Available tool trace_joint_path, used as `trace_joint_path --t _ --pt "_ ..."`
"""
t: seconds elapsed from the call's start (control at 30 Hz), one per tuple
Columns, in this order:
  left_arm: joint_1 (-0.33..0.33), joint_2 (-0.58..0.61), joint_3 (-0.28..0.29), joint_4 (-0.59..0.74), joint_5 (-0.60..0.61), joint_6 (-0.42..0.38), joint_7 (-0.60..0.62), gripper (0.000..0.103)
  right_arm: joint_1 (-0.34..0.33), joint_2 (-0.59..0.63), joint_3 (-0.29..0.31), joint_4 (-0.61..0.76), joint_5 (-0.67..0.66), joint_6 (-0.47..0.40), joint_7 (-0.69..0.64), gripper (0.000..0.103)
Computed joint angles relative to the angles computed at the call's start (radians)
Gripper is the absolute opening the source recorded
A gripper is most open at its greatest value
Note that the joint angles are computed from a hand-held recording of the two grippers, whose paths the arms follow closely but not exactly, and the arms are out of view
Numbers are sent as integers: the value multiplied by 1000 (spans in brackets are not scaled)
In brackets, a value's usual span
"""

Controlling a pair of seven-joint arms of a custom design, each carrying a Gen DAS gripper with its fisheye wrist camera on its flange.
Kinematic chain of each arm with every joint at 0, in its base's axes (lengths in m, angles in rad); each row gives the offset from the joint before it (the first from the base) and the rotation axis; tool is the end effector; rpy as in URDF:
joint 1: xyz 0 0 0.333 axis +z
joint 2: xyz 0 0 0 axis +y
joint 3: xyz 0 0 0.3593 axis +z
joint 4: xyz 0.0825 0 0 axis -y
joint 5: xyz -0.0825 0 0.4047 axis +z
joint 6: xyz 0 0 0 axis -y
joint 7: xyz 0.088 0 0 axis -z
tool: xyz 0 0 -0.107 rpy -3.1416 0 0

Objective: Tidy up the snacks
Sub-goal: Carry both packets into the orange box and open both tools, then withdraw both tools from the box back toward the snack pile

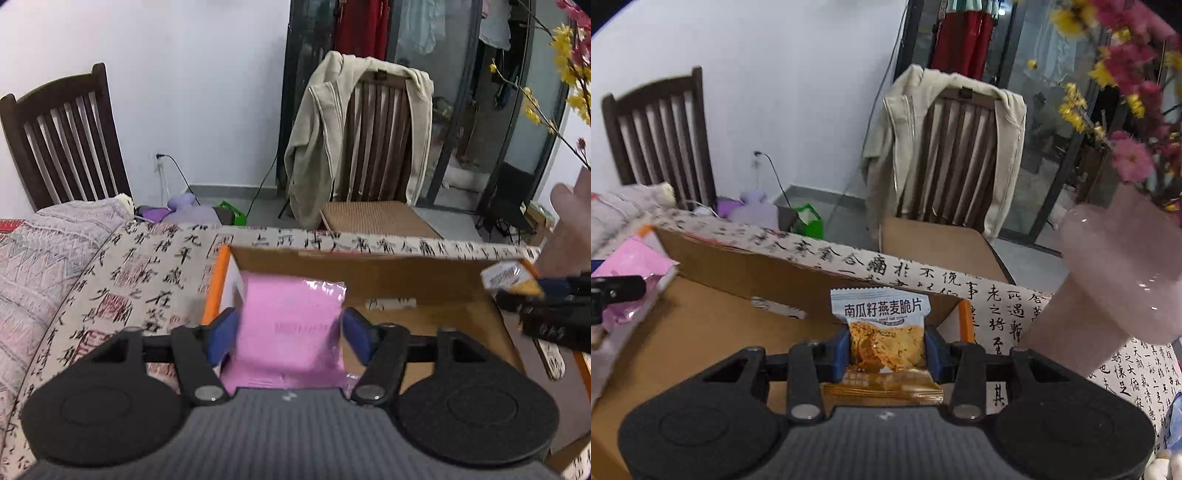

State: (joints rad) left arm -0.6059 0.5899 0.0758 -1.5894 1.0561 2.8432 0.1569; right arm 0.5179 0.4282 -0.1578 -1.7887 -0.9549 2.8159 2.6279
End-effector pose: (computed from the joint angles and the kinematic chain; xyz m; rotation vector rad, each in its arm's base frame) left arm 0.6327 -0.4371 0.3691 -1.6813 1.8058 -0.8919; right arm 0.6515 0.3032 0.3931 -1.9357 1.6341 -0.8642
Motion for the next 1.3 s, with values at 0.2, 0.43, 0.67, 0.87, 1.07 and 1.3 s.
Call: trace_joint_path --t 0.2,0.43,0.67,0.87,1.07,1.3 --pt "-49 -33 56 -22 172 34 -147 85 54 15 -89 -15 -129 72 150 59" --pt "-33 -181 -15 -154 261 -56 -192 93 38 -101 -55 -97 -284 70 269 74" --pt "-17 -427 -100 -402 398 -155 -341 103 21 -331 -4 -308 -507 48 487 86" --pt "3 -667 -210 -621 464 -239 -479 103 -17 -570 100 -532 -601 9 585 90" --pt "19 -875 -331 -809 416 -255 -555 103 -46 -815 237 -727 -658 -51 674 100" --pt "13 -1097 -526 -1002 351 -346 -674 103 -37 -1093 399 -941 -559 -56 723 101"
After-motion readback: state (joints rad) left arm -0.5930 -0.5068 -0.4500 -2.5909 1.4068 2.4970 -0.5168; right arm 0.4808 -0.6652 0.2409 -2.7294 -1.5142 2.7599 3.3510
